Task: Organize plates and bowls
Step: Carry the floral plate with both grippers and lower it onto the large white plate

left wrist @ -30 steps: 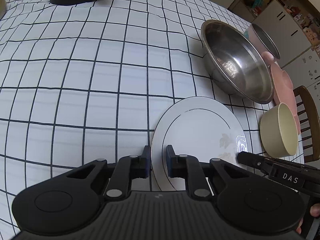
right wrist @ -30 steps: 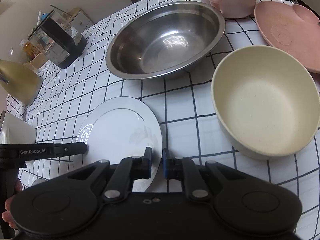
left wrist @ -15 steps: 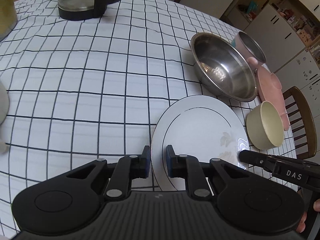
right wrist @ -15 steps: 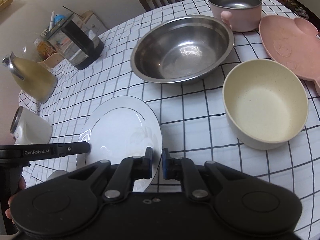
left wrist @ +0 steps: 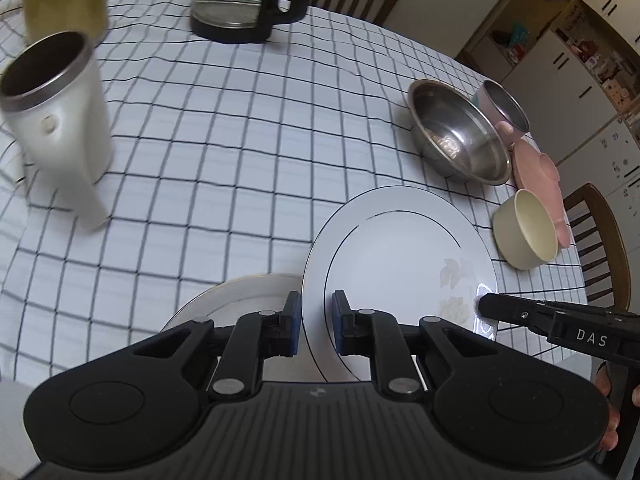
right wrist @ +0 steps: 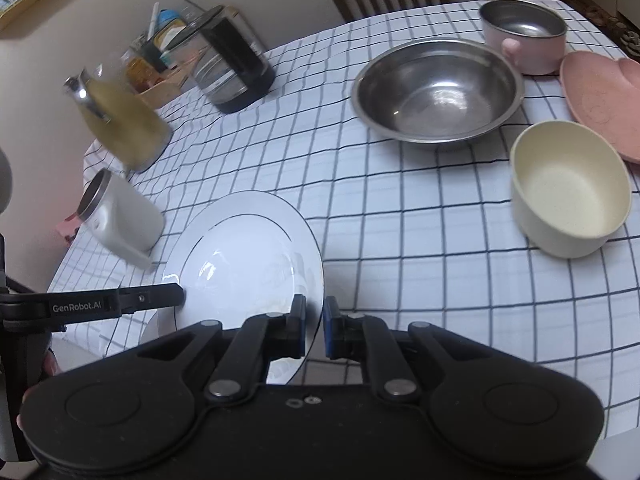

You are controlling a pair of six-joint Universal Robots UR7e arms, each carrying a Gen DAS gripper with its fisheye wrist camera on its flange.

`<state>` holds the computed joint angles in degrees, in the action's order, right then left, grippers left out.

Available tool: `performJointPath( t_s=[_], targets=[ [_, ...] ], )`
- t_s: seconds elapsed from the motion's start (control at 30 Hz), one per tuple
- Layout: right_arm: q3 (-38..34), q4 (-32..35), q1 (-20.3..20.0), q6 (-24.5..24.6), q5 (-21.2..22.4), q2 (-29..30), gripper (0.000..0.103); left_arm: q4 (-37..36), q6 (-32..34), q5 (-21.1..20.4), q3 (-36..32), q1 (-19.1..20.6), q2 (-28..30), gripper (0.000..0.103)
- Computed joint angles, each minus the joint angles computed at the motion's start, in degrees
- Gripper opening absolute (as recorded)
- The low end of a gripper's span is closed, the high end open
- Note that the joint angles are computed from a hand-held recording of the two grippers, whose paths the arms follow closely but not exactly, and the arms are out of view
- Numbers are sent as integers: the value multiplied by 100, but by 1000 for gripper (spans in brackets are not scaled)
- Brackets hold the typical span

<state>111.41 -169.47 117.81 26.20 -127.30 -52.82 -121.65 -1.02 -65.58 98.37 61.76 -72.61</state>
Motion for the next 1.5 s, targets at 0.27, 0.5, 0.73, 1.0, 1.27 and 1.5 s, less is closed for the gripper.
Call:
performJointPath(
  t_s=[0.27,0.5,0.73,1.0,1.27,1.5],
  targets=[
    [-183,258,179,67,191,342,9,170,-214,120,332,189,-543,15],
    [-347,566,266,92,282,623,9,287,-342,183,569,401,-774,15],
    [-421,783,267,208,278,805,9,163,-269,219,747,540,-842,15],
    [-496,883,233,236,250,930,9,172,-190,256,731,621,-764,15],
    [-558,920,203,243,243,995,9,223,-112,204,674,676,-734,15],
    [-559,902,153,255,306,978,9,372,-31,224,574,677,-730,15]
  ],
)
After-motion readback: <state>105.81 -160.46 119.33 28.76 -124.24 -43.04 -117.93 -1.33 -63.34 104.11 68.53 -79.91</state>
